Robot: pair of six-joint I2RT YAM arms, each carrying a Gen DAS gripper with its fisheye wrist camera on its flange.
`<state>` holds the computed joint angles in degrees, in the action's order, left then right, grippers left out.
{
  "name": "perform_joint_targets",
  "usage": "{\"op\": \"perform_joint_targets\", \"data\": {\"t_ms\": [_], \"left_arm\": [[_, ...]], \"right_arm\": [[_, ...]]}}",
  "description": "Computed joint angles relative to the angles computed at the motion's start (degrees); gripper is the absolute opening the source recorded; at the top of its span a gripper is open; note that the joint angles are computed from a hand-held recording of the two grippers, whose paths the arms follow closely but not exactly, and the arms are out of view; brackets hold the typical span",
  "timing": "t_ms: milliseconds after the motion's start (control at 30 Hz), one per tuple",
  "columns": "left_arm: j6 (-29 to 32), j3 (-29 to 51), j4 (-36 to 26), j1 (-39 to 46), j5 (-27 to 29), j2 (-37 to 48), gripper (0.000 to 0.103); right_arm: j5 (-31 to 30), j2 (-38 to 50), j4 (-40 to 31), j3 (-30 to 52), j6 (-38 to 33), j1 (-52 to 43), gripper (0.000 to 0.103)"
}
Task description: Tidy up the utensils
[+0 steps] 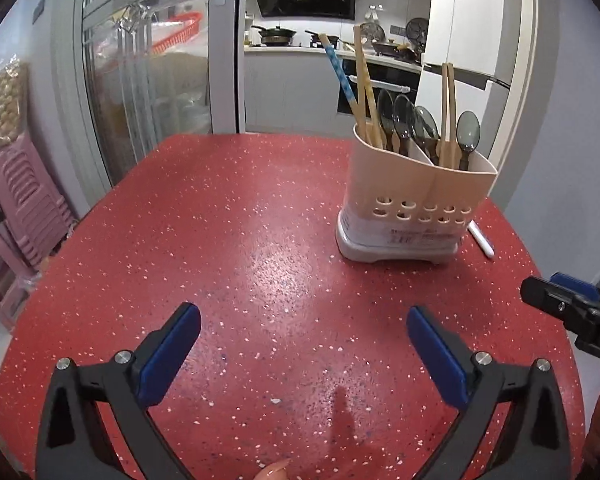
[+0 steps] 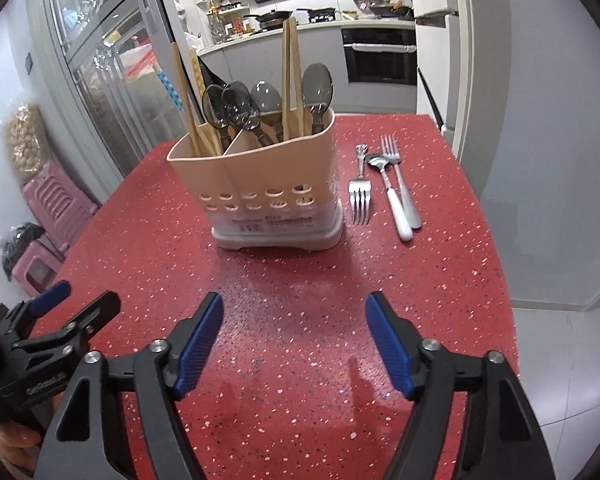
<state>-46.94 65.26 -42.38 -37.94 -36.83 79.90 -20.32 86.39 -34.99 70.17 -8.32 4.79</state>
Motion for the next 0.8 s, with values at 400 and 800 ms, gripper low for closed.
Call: {"op": "perform_joint_targets", "data": {"t_ms": [400, 800], "left_arm": [[1.22, -1.76, 4.69, 0.65, -2.57, 2.09, 0.103], [2.51, 5.43, 1.53, -2.15, -10.52, 0.71, 0.103]], "right_arm": [[2.28, -6.16, 10.84, -4.52, 3.35, 0.20, 0.103], [4.84, -7.64, 11.60, 0.16, 4.27, 0.80, 0.103]]}}
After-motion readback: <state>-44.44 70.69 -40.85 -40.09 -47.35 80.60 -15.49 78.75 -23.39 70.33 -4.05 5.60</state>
